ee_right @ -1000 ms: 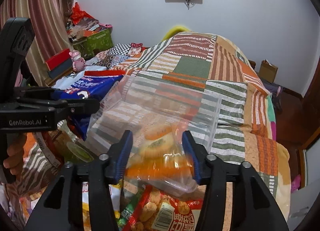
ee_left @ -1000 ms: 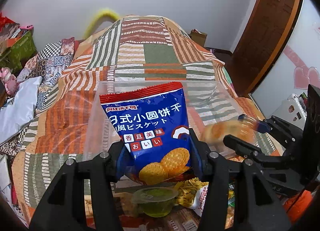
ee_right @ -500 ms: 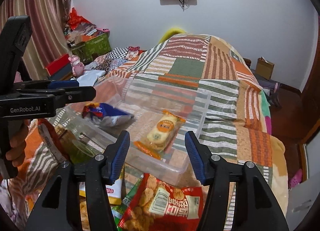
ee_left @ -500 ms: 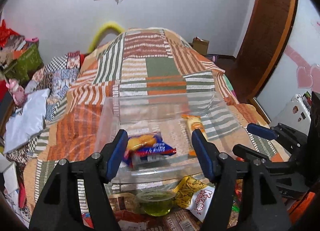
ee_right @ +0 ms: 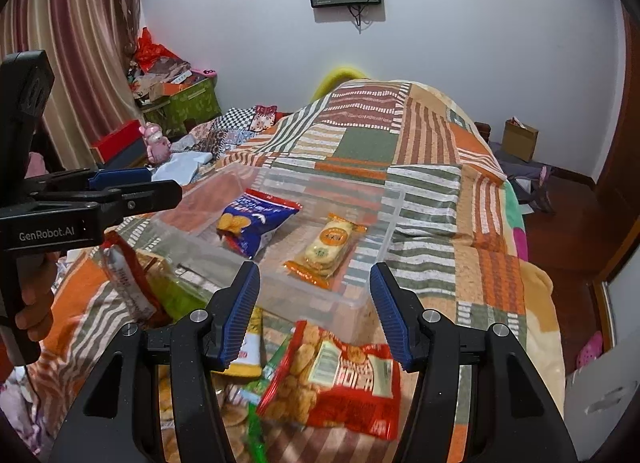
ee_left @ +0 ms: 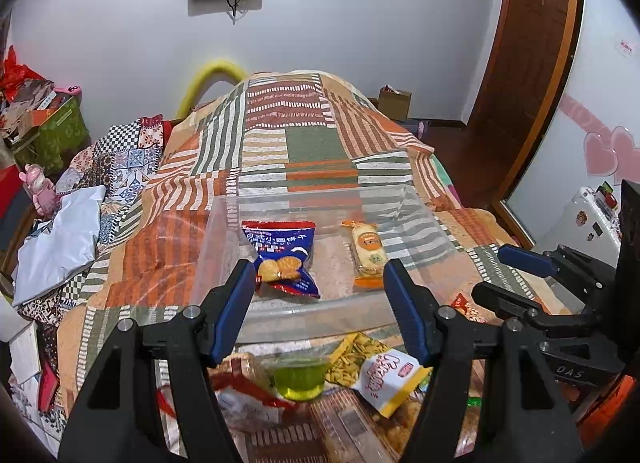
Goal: Organize snacks
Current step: 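Grasp the red chip bag with the left tool while the right tool grasps the yellow Kakapo bag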
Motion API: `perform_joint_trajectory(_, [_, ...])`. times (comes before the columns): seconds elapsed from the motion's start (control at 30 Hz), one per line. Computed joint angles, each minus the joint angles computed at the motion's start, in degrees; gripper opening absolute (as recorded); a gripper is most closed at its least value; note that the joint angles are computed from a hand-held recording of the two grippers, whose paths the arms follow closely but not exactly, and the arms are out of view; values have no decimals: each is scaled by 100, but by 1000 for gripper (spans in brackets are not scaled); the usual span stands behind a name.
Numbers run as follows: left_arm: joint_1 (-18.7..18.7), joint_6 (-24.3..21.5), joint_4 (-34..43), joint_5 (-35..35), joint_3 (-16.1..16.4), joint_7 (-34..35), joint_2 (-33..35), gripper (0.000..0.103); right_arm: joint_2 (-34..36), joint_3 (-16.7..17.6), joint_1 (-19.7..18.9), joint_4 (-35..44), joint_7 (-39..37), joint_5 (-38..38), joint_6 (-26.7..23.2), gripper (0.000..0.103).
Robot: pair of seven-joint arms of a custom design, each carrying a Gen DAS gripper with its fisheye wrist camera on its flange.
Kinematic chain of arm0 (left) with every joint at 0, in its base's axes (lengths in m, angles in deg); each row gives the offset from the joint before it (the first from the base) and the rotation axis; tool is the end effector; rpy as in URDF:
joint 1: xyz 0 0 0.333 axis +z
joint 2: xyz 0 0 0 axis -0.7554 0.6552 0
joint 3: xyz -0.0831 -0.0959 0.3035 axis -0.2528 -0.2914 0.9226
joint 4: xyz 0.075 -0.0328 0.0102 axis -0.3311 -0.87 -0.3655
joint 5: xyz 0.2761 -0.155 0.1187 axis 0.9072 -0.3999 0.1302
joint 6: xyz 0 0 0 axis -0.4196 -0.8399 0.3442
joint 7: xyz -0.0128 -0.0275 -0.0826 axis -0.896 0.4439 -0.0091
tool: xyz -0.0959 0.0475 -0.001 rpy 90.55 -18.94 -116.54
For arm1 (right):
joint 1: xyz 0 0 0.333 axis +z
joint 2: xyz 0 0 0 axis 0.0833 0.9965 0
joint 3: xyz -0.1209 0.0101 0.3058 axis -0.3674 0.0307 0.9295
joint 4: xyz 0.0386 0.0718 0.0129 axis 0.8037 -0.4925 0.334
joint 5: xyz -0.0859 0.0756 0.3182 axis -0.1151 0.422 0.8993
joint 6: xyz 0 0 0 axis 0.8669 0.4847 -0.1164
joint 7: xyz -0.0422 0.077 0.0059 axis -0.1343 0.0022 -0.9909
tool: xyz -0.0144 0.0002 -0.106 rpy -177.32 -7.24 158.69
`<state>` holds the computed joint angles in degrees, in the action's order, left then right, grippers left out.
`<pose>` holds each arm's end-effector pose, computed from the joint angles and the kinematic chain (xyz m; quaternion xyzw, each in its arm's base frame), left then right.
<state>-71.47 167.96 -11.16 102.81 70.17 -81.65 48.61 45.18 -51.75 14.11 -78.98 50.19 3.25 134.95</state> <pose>0.5787 -0.2956 0.4043 -0.6895 0.6102 -0.2926 0.2580 0.6006 0.1748 0.3925 -0.8164 0.4024 -0.1234 0.3955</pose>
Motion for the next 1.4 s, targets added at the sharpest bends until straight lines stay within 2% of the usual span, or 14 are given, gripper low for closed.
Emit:
perform_joint_trajectory(0.13, [-93, -97, -226, 204, 25, -274, -181, 66, -164, 15, -54, -204, -131, 203, -45, 54])
perform_joint_trajectory(0.43, [-26, -627, -620, 302, -213, -541, -395, 70, -348, -219, -65, -537, -210, 431, -271, 54])
perform_joint_trajectory(0.6, [52, -745, -947, 391, -257, -952, -513, 77, -335, -344, -64, -642, -110, 322, -333, 54])
perform_joint_trajectory(0.73, [177, -686, -1220, 389, -328, -1161, -605, 78, -321, -375, -87, -748, -50, 200, -360, 54])
perform_joint_trajectory(0.8, [193, -638, -1342, 519, -326, -1357, -642, 81, -309, -381, -91, -779, 3, 125, -385, 54])
perform_joint_trajectory(0.87, [166, -618, -1456, 834, -286, -1734, -664, 87, -271, -387, -67, -786, 124, 29, -361, 54])
perform_joint_trajectory(0.97, [196, -568, -1574, 1270, -291, -2206, -642, 89, -185, -396, -27, -756, 437, -187, -354, 54])
perform_joint_trajectory(1.07, [289, -485, -1578, 1484, -331, -2364, -527, 90, -87, -392, 45, -717, 813, -482, -250, 56])
perform_joint_trajectory(1.13, [286, -518, -1566, 1700, -317, -2508, -460, 92, -28, -344, 82, -713, 970, -635, -114, 73])
perform_joint_trajectory(1.27, [343, -488, -1556, 2071, -333, -2736, -394, 93, 125, -240, 194, -669, 1303, -962, 218, 78])
perform_joint_trajectory(1.33, [374, -538, -1615, 2153, -349, -2750, -421, 93, 167, -177, 287, -726, 1442, -1120, 630, 79])
perform_joint_trajectory(1.4, [453, -438, -1771, 2398, -340, -3050, -510, 93, 162, -64, 260, -776, 1571, -1261, 832, 79])
